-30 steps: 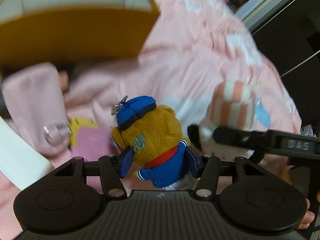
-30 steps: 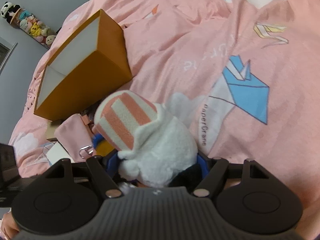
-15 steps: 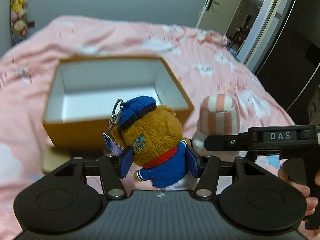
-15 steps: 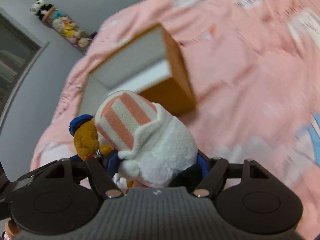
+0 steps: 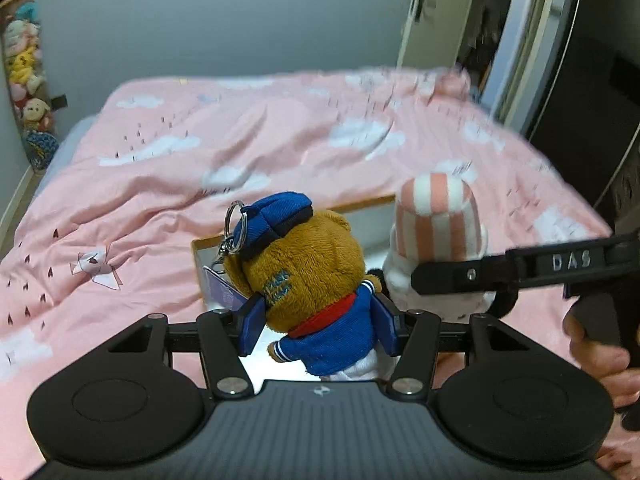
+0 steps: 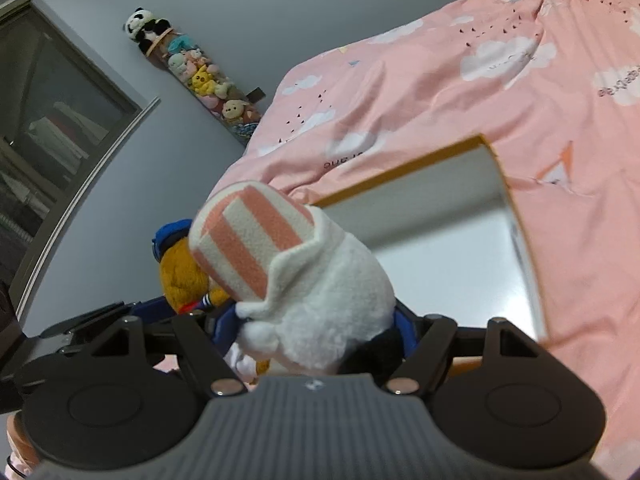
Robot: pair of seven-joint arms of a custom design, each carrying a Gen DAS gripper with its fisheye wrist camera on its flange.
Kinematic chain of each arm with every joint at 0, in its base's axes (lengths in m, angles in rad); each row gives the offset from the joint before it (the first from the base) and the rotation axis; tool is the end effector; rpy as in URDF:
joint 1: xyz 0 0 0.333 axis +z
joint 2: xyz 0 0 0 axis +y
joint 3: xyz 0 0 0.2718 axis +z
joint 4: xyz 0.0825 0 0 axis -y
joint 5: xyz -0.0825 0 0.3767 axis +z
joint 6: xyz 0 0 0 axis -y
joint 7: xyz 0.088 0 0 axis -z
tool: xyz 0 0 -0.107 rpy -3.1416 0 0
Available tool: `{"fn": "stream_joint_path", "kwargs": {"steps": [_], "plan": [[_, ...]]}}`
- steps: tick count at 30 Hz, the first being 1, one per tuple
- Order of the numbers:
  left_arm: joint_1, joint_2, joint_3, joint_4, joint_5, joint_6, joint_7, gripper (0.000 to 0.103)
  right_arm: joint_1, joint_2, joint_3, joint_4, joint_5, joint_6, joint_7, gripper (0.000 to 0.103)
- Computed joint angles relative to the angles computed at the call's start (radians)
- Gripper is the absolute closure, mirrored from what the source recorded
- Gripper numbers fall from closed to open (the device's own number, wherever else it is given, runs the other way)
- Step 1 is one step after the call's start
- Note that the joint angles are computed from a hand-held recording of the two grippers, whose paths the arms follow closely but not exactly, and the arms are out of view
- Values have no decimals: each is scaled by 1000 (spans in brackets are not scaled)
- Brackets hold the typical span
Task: Organize objects
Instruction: 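Carry the bear plush into the orange box while the right gripper carries the striped plush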
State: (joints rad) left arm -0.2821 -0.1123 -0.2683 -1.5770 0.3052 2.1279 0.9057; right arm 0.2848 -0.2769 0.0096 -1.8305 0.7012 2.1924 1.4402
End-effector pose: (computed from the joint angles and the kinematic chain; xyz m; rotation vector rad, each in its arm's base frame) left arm 0.4737 -0.2870 0.7042 -1.8594 1.7996 -0.7914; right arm 0.4856 0.1721 0.6809 -1.7275 1.4163 0.1449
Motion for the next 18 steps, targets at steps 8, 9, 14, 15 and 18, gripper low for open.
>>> {"fn": "stream_joint_path", "kwargs": {"steps": [8, 9, 14, 15, 18], "plan": [[11, 229, 32, 167, -26, -130, 155, 38, -11, 350, 44, 297, -98, -75, 237, 28], [5, 258, 33, 193, -7, -154, 167, 38, -13, 393, 48, 338, -121, -95, 270, 28], [-52, 406, 45, 349, 93, -299, 268, 38, -21, 565, 64, 509, -182, -185, 382, 28], [-61, 419, 49, 355, 106, -304, 283, 38, -22, 587, 67, 533, -190, -196, 393, 28], [-80, 449, 63, 371, 131, -316, 300, 38, -24, 672, 79, 634, -207, -254, 421, 28]]}}
